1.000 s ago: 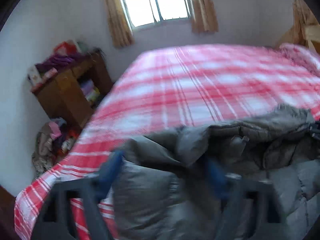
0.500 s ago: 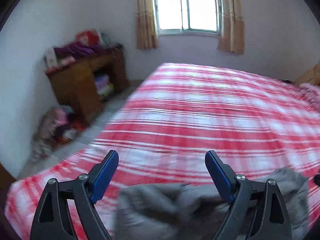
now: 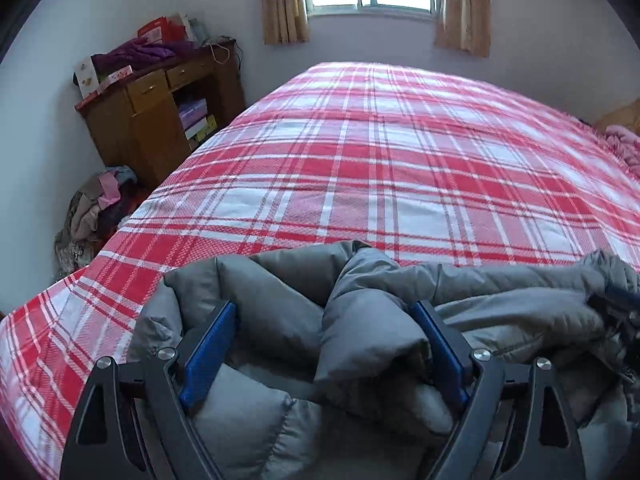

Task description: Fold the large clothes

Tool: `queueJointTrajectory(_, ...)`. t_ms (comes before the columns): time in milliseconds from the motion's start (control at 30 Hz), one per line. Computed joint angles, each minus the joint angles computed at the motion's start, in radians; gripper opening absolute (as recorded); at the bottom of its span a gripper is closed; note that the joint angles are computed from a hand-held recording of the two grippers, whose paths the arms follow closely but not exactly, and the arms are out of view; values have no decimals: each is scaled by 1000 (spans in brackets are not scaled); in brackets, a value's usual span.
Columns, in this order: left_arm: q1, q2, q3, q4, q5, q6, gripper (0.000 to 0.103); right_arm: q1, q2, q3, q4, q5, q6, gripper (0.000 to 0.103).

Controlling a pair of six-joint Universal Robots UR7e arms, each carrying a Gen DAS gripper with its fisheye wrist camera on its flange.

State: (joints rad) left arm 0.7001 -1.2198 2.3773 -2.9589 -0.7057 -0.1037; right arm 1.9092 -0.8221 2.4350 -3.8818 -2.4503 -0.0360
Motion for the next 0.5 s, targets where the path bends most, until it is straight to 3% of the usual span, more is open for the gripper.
queueJointTrajectory(133,16,44,-4,-26,7,3,90,-18,29,19,-79,6,-20,43)
queueJointTrajectory(500,27,83,-19,8,18,-17,93,-42,107,-9,-147,-2,-63,43)
